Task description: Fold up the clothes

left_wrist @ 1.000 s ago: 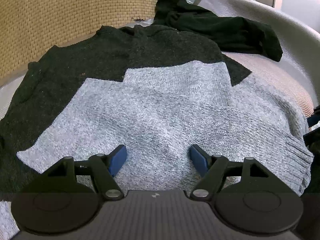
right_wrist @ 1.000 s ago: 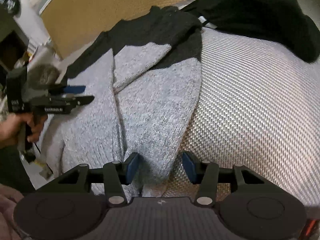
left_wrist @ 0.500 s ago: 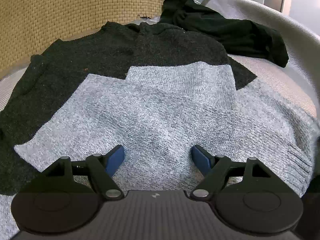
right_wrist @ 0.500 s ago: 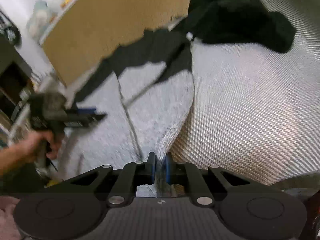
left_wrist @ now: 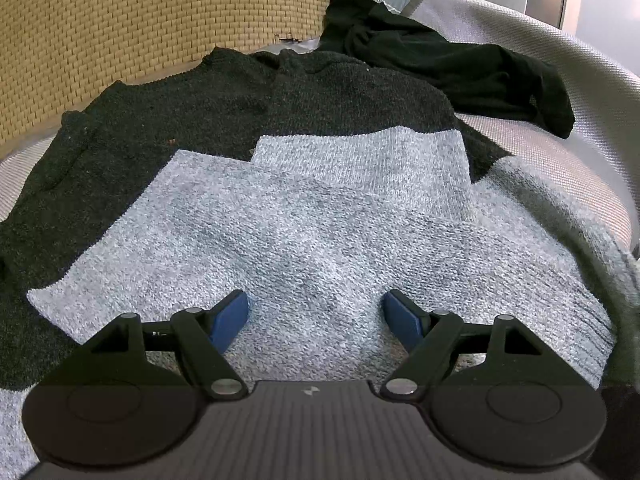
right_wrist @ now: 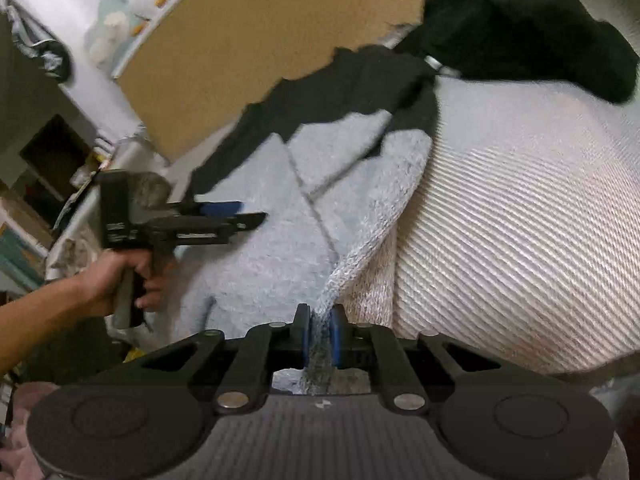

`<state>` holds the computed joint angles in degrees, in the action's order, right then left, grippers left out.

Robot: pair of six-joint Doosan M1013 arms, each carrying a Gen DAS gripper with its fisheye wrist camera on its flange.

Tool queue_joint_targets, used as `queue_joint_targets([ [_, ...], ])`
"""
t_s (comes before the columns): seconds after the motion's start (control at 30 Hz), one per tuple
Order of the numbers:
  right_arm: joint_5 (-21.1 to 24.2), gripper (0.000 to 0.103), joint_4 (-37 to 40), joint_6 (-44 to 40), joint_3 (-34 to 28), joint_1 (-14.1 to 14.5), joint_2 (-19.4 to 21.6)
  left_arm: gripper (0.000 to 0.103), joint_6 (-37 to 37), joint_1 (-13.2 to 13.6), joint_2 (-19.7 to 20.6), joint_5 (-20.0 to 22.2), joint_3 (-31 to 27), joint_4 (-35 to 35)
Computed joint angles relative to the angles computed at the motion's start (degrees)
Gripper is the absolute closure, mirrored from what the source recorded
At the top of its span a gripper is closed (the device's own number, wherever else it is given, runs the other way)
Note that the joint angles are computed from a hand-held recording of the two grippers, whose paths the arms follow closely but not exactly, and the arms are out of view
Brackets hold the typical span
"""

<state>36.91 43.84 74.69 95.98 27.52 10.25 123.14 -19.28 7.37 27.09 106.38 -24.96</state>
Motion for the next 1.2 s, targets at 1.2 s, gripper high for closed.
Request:
queue_joint_targets([
  [1.2,0.77,0.052,-5.16,6.0,-0.37,0.02,1.38,0.036,-3.91,3.88,-0.09,3.9,-4.04,8.23],
])
